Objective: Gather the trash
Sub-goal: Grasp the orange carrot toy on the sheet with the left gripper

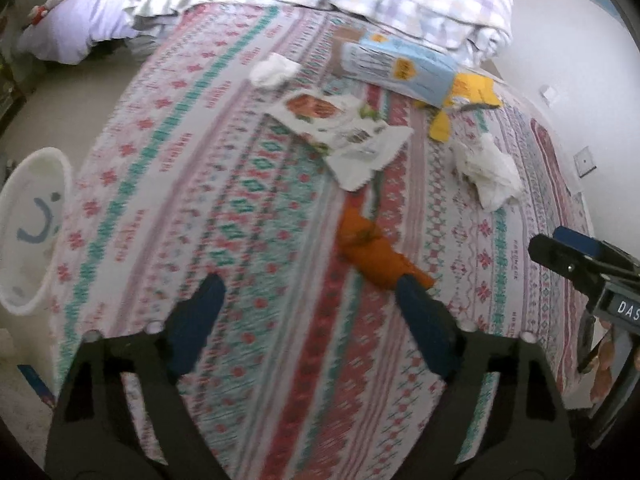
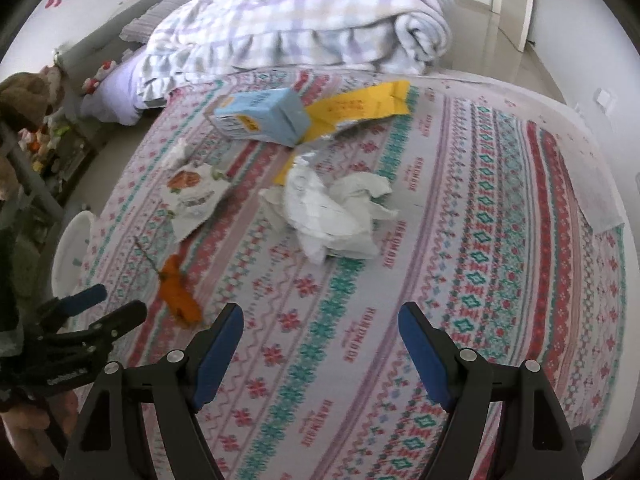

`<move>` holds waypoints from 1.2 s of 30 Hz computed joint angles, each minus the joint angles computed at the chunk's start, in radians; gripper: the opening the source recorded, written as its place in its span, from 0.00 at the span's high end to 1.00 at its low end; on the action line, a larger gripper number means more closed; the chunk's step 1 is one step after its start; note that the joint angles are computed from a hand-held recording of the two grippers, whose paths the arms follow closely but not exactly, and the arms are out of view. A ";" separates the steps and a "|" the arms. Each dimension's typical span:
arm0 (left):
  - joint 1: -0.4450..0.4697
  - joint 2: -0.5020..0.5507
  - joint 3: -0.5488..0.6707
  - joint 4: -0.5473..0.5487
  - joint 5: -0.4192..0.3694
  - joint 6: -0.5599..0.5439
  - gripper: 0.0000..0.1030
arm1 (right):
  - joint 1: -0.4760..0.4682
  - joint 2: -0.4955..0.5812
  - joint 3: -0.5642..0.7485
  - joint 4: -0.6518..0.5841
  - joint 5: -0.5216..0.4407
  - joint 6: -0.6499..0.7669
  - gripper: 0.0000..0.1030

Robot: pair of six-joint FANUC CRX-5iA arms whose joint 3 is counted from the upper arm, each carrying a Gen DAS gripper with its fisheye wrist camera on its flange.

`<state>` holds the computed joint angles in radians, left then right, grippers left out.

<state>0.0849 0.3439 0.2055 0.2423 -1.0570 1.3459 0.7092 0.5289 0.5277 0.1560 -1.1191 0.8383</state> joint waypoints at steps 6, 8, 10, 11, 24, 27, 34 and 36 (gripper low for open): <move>-0.016 0.026 0.004 0.033 0.020 0.019 0.31 | -0.013 -0.002 -0.011 -0.002 -0.005 -0.004 0.21; -0.022 0.032 0.008 0.035 0.031 0.034 0.34 | -0.015 0.005 -0.002 -0.004 -0.011 -0.003 0.21; -0.029 0.032 0.005 0.033 0.046 0.038 0.40 | -0.017 0.015 0.013 -0.007 -0.018 0.001 0.21; -0.033 0.034 0.007 0.034 0.051 0.037 0.45 | -0.017 0.019 0.019 -0.008 -0.021 0.003 0.21; -0.013 0.036 -0.004 0.142 0.042 -0.081 0.83 | -0.026 0.079 0.111 -0.011 -0.048 0.006 0.21; 0.009 0.030 0.004 0.144 0.043 -0.075 0.83 | -0.028 0.102 0.149 -0.021 -0.055 0.011 0.21; 0.062 0.035 0.050 0.109 0.028 -0.046 0.83 | -0.032 0.196 0.312 -0.094 -0.069 0.039 0.21; 0.076 0.038 0.063 0.100 0.027 -0.038 0.83 | -0.027 0.231 0.369 -0.104 -0.070 0.051 0.21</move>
